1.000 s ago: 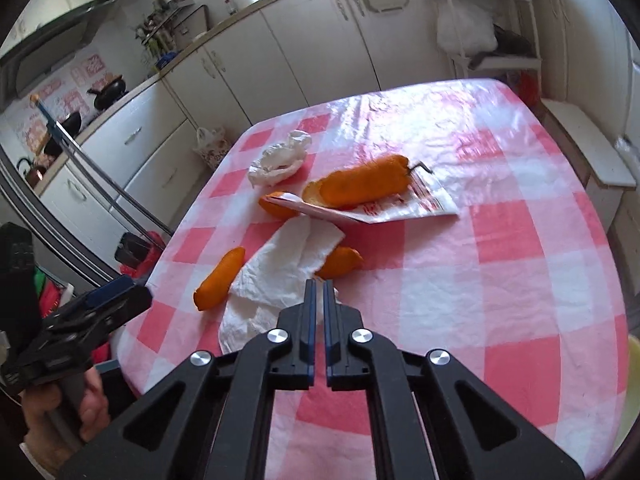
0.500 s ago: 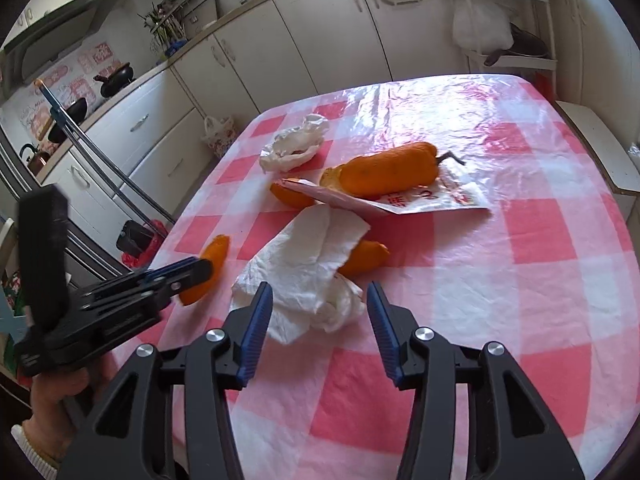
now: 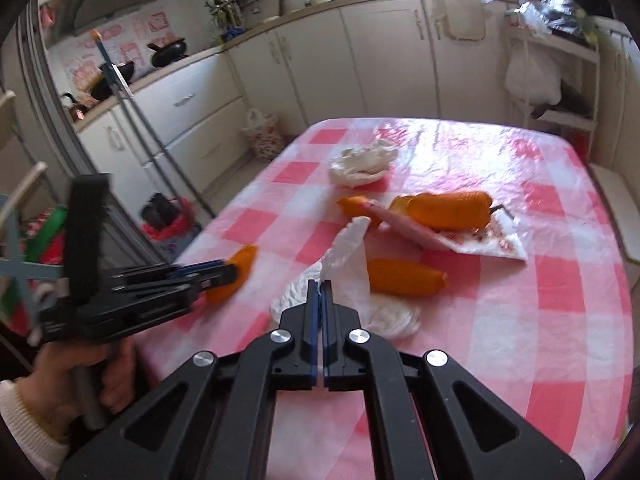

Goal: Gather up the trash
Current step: 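Close the right tool on the white tissue and lift it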

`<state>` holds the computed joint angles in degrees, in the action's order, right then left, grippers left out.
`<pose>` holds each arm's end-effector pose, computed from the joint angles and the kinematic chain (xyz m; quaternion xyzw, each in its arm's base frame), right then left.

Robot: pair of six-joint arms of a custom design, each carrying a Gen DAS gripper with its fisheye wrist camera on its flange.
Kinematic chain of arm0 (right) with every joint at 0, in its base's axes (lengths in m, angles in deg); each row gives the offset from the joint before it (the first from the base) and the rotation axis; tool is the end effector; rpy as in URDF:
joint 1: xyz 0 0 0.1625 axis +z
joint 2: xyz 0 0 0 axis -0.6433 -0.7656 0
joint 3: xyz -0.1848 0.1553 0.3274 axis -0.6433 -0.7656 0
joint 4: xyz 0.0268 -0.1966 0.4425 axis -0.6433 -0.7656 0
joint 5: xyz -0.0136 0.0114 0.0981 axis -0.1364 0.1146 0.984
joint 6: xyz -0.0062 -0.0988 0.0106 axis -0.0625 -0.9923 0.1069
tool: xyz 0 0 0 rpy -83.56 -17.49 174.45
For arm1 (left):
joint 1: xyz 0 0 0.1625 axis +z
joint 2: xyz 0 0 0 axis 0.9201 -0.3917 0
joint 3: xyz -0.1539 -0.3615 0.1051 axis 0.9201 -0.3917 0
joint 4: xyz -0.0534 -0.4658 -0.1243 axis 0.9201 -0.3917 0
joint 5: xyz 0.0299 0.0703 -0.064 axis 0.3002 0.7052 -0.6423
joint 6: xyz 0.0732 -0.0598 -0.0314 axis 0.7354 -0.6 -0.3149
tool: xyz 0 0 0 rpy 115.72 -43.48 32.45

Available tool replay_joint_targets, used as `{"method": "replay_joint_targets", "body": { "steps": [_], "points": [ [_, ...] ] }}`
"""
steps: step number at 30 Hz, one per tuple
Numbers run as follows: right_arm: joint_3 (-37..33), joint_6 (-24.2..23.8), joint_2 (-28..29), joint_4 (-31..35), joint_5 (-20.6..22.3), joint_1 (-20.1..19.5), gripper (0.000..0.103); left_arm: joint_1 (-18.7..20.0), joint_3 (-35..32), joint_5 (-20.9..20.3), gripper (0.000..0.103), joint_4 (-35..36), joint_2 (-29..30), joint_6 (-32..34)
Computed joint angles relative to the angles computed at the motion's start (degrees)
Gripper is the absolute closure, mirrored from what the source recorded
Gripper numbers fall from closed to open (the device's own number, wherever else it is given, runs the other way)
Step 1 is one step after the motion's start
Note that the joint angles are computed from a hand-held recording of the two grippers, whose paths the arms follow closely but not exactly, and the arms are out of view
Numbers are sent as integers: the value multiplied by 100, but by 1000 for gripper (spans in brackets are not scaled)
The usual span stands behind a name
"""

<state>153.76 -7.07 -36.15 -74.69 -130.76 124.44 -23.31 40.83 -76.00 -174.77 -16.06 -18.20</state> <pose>0.0673 -0.6108 0.4746 0.2134 -0.9240 0.2874 0.1344 -0.4562 -0.7043 0.0112 0.1939 0.9215 -0.2456 0.2302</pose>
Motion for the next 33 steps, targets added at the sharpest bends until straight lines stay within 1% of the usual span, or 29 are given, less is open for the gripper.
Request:
{"method": "replay_joint_targets", "body": {
  "steps": [2, 3, 5, 6, 8, 9, 10, 11, 12, 13, 14, 15, 16, 17, 20, 21, 23, 25, 27, 29, 30, 31, 32, 33],
  "points": [
    [50, -174, -136, 365, -145, -15, 101, -6, 27, 12, 87, -38, -8, 30],
    [140, -304, -201, 387, -390, 2, 101, -6, 33, 17, 87, -50, -9, 39],
    [255, -494, -217, 363, -925, 64, 101, -13, 38, 40, 87, -66, -5, 58],
    [255, -522, -178, 409, -1068, 84, 101, -17, 41, 52, 87, -69, -4, 66],
    [302, -589, -92, 142, -1424, 163, 101, -27, 53, 77, 87, -85, -2, 71],
    [293, -518, -73, 104, -1484, 155, 101, -30, 62, 85, 86, -97, -4, 76],
    [295, -426, -75, 25, -1502, 132, 94, -30, 69, 89, 86, -106, -6, 84],
    [308, -339, -98, -105, -1481, 110, 82, -34, 88, 93, 86, -121, -13, 90],
    [348, -327, -158, -313, -1333, 81, 50, -33, 105, 90, 86, -137, -23, 100],
    [414, -426, -226, -510, -1152, 75, 37, -30, 116, 80, 86, -148, -31, 103],
    [459, -593, -278, -589, -990, 88, 36, -27, 121, 71, 86, -157, -36, 106],
    [465, -768, -269, -563, -936, 132, 31, -25, 121, 69, 86, -157, -37, 107],
    [494, -892, -260, -500, -946, 175, 24, -23, 118, 66, 86, -155, -35, 112],
    [511, -1000, -234, -398, -986, 204, 22, -22, 109, 65, 86, -149, -29, 120],
    [496, -1182, -30, -104, -1287, 280, 20, -38, 89, 102, 86, -124, -3, 179],
    [478, -1183, 54, -86, -1421, 290, 20, -44, 86, 118, 86, -114, 1, 197],
    [418, -1114, 152, -33, -1550, 278, 20, -44, 86, 120, 86, -123, 6, 207],
    [349, -966, 227, 0, -1613, 247, 20, -43, 81, 105, 86, -110, 8, 199],
    [360, -938, 244, -99, -1574, 223, 21, -46, 81, 100, 86, -99, 14, 220],
    [418, -1002, 247, -258, -1645, 245, 24, -57, 78, 91, 86, -82, 27, 269],
    [437, -1027, 239, -280, -1607, 243, 28, -61, 76, 90, 86, -75, 31, 289],
    [462, -1045, 202, -283, -1593, 247, 35, -66, 78, 94, 86, -70, 33, 314],
    [479, -1059, 179, -283, -1569, 252, 39, -69, 83, 90, 86, -71, 31, 324],
    [489, -1066, 176, -300, -1557, 258, 48, -70, 98, 80, 86, -78, 21, 329]
  ]
}}
